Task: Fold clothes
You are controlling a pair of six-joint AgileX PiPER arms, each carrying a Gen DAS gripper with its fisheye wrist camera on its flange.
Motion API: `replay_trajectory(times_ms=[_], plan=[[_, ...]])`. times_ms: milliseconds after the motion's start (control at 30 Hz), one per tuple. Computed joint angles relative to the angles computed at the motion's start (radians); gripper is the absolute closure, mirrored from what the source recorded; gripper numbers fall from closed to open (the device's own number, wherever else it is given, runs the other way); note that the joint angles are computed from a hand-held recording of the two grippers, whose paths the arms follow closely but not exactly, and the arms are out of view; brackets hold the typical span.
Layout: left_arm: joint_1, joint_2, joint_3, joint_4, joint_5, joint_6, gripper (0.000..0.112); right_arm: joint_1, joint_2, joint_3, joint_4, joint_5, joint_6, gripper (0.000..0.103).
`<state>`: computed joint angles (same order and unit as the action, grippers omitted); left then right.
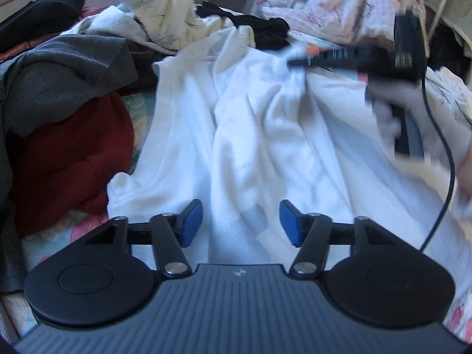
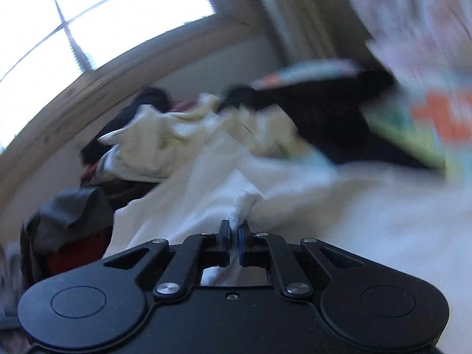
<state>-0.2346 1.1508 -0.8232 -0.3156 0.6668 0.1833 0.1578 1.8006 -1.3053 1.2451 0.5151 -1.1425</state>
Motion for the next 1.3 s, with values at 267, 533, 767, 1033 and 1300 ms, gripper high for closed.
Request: replay_trajectory(times_ms=[267,533,767,1033,1300], plan=[[-0.01,-0.039,0.043,0.037,0.035,-0.043,0.068,-0.021,0.09,-0.25,-0.342,0.082,0.111,0.091],[-0.046,-0.147,0.046,0.079,0.046,-0.134,0.068,-0.057,0.169,-0.32,-0.508,0.125,0.387,0.059],[-0.153,-0.128,0.028,0.008,-0.06,-0.122,0.065,-0.122,0.097,-0.243,-0.403,0.269,0.333,0.059],[-0.233,-0.078,0.031,0.079,-0.107,-0.232,0.059,-0.229,-0.056,0.185,-0.109,0.555,0.279,0.05],[-0.252,-0.161,0.078,0.13,-0.111,-0.338,0.061,-0.176,-0.223,0.537,0.031,0.477,0.018,0.098]])
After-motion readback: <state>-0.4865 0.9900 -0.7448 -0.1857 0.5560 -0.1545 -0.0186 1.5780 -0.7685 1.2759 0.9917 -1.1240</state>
